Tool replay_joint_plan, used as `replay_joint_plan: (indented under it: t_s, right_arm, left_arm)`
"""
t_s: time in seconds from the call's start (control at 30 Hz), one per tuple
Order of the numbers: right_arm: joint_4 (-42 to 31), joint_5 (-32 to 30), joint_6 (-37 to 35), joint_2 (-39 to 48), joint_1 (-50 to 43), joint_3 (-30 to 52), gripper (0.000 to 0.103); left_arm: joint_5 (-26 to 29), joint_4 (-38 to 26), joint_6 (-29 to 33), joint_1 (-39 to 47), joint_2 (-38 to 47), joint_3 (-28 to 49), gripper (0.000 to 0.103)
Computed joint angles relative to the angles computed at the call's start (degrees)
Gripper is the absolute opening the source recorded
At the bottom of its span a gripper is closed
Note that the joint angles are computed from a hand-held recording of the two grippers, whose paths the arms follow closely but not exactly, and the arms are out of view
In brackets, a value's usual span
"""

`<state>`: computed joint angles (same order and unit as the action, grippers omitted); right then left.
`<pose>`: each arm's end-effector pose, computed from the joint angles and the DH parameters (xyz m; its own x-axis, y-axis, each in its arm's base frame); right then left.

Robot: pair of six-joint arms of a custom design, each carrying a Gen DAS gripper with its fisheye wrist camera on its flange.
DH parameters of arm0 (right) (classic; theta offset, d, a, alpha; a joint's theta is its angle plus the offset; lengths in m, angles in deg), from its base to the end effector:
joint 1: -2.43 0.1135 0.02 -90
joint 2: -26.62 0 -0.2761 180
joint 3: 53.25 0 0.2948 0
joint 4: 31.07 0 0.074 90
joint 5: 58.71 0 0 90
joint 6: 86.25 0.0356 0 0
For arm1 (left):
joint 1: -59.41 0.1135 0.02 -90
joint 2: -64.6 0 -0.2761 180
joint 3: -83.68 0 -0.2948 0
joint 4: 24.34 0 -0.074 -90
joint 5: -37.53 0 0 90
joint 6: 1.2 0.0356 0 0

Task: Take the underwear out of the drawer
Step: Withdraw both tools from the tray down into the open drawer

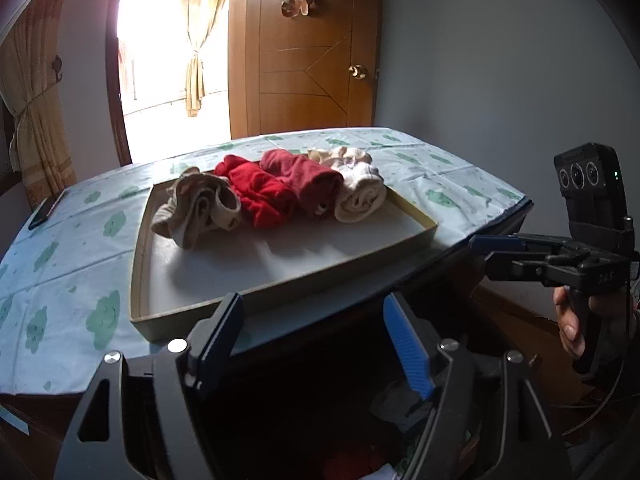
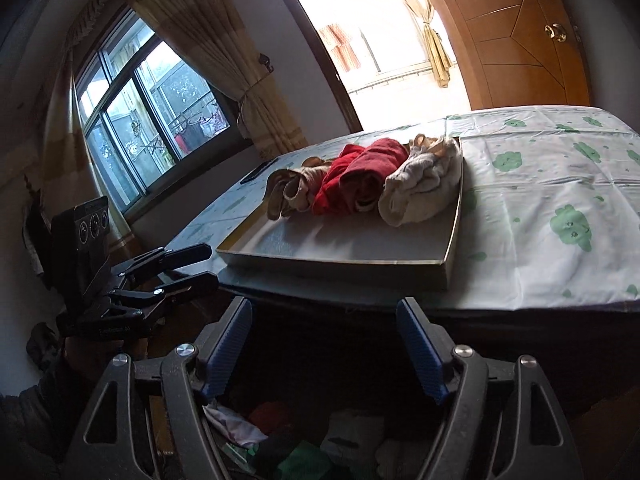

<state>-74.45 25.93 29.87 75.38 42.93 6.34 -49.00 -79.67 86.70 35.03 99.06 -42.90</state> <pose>0.1650 0.1453 0.3176 -0.6784 -0.0029 -0.7347 -0.4542 0.7877 0.4162 0.1443 -0.0677 0.3006 -0.5565 0.2120 -0.8033 0.4363 0.8974 -0.0654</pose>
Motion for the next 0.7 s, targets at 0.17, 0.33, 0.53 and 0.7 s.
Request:
replay_joint_plan:
  t_s: [0.17, 0.33, 0.53, 0.7]
  right_arm:
    - [-2.66, 3.28, -1.07, -3.86, 5.27, -3.65, 0.077]
    - [-6.02, 6.48, -2.64, -7.27, 10.28, -7.30, 0.077]
    - [-7.44, 6.57, -4.11, -6.84, 12.92, -9.05, 0.077]
    - [-6.15, 1.18, -6.58, -0.88, 13.55, -8.54, 0.077]
  left_arm:
    - [2.07, -3.84, -3.76, -1.69, -6.19, -4.36, 0.073]
    - [4.26, -8.17, -6.02, 0.04, -13.03, -8.48, 0.077]
    - [-1.31, -12.87, -7.17, -2.79, -17.69, -11.33, 0.077]
    - [2.44, -15.16, -4.75, 1.22, -19.19, -12.81, 0.077]
